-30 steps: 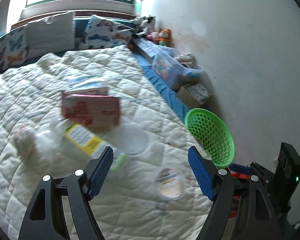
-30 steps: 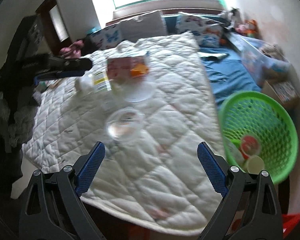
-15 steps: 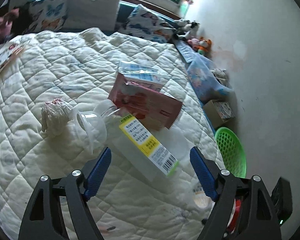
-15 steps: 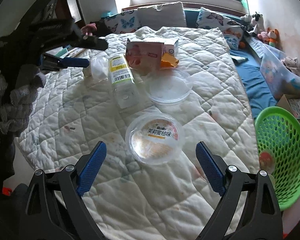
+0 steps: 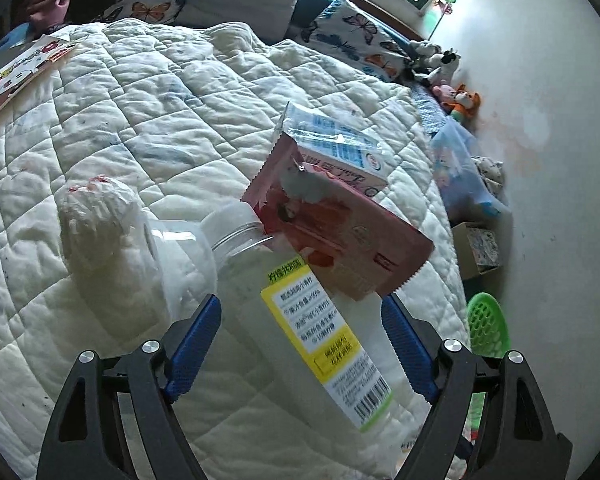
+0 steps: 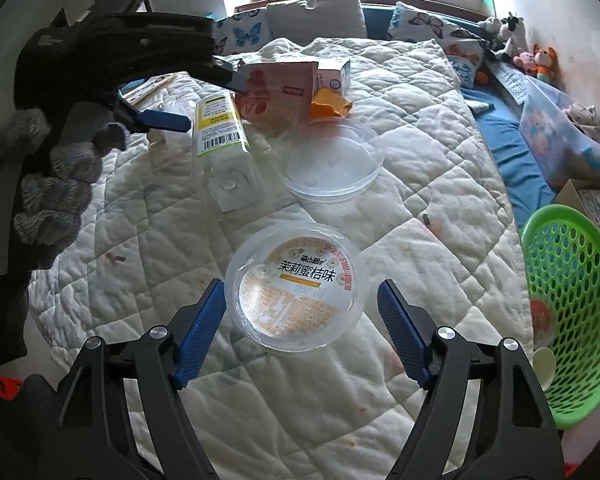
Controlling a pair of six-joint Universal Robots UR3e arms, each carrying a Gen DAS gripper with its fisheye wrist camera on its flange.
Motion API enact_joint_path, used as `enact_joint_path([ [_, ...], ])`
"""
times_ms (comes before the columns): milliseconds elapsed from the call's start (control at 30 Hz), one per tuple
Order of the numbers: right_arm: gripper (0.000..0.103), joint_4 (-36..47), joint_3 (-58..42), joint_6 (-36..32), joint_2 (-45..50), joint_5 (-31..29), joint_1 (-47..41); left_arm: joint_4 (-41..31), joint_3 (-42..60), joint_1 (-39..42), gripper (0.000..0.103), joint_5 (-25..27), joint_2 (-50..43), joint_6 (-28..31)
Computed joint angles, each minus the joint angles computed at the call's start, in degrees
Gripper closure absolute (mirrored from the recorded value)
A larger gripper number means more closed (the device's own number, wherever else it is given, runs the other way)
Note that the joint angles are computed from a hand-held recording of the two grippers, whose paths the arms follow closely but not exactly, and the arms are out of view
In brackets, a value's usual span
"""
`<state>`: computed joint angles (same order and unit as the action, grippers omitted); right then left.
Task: Collect trash
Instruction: 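Move the left gripper to the yellow-label bottle while the right gripper approaches the clear tub, then grasp the clear yellow-label bottle with the left gripper while the right gripper grasps the clear tub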
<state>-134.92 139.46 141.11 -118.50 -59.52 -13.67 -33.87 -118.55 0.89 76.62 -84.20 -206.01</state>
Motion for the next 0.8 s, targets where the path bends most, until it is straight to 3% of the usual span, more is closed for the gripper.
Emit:
enact_joint_path([
  [133, 0.030, -0.5, 0.0, 0.1, 0.2, -0.1, 0.5, -0.8, 2.5, -1.3, 0.025, 1.9, -3.3, -1.6],
  [433, 0.033, -0.7, 0.3, 0.1, -0.6, -0.1, 0.7, -2.7, 3.2, -1.5, 0.038, 3.7, -4.5, -3.4],
  [600, 0.033, 5.1, 0.5, -2.0, -5.6, 1.7, -2.2, -3.3, 2.0, -1.1, 0.045, 2.7, -2.4, -2.9],
  [800, 0.033, 19.3, -0.8, -7.8, -14.3, 5.7, -9.7, -4.5, -1.5, -0.2, 0.049, -0.4, 3.2, -0.8],
])
